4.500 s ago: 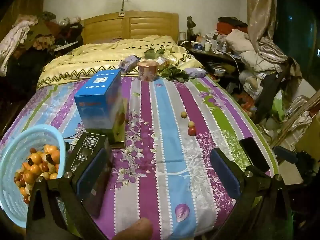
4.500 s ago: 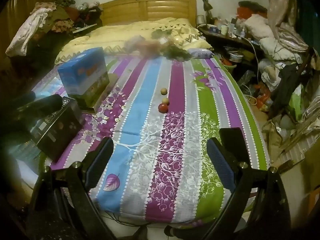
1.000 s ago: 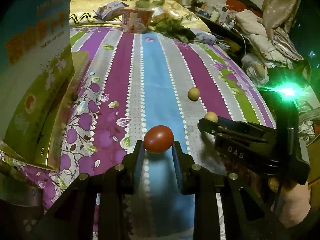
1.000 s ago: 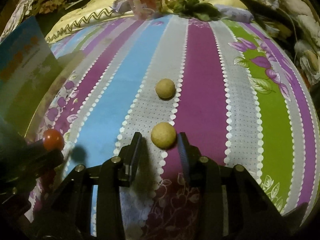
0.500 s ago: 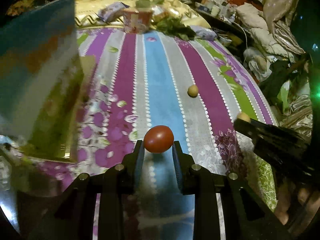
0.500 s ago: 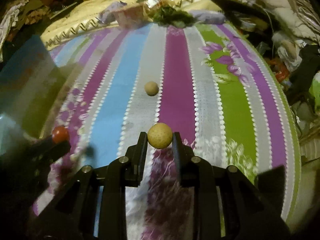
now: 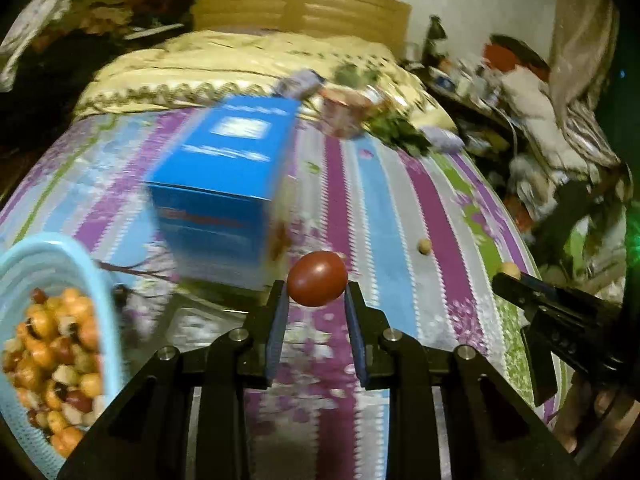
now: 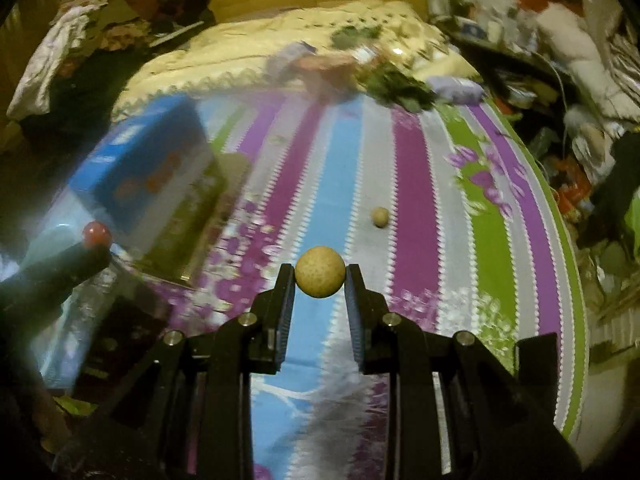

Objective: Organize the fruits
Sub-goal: 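Carry the tomato and beige fruit in both tools over the blue basket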

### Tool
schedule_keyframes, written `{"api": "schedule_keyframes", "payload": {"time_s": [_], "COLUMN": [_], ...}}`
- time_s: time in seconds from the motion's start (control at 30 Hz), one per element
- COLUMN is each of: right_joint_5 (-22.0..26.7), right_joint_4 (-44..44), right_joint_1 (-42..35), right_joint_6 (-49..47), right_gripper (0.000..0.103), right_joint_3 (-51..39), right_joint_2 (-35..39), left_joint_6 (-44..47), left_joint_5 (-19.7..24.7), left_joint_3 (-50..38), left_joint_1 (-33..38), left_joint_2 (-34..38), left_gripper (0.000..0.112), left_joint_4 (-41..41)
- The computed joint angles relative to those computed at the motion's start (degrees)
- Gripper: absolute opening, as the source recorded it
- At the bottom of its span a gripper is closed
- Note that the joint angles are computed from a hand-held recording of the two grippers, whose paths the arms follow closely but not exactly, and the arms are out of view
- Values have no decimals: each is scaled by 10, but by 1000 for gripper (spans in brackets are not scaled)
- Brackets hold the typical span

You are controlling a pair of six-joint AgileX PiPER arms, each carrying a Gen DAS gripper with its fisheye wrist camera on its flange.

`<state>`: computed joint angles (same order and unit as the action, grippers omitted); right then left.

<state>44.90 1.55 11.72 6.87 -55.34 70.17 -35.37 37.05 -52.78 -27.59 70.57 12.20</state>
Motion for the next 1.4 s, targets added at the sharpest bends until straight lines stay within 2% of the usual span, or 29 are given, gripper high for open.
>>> {"api": "schedule_keyframes", "payload": {"time_s": [0.2, 0.5, 0.57, 0.73, 0.93, 1.17, 1.4], "right_joint_5": [20, 48, 54, 73, 107, 143, 189], "right_joint_4": [-54, -107, -113, -113, -111, -110, -71], "right_joint_1": [114, 279, 311, 372, 415, 450, 459], "right_joint_6": [87, 174, 185, 201, 201, 204, 184], "right_gripper": [26, 26, 26, 26, 26, 26, 26], "right_joint_3": [-60, -178, -201, -267, -336, -420, -507], "right_joint_2": [19, 100, 119, 178, 233, 299, 370], "left_joint_6": [109, 387, 471, 617, 741, 823, 850], "left_joint_5": [39, 101, 126, 186, 252, 291, 302], "left_joint_3": [21, 39, 40, 30, 1, -29, -55], "left_joint_1": [126, 414, 501, 671, 821, 926, 957], "left_joint_2": [-82, -156, -161, -151, -112, -56, 1], "left_gripper": [29, 29, 29, 29, 29, 29, 29], "left_joint_4": [-73, -265, -322, -408, -469, -498, -484]}}
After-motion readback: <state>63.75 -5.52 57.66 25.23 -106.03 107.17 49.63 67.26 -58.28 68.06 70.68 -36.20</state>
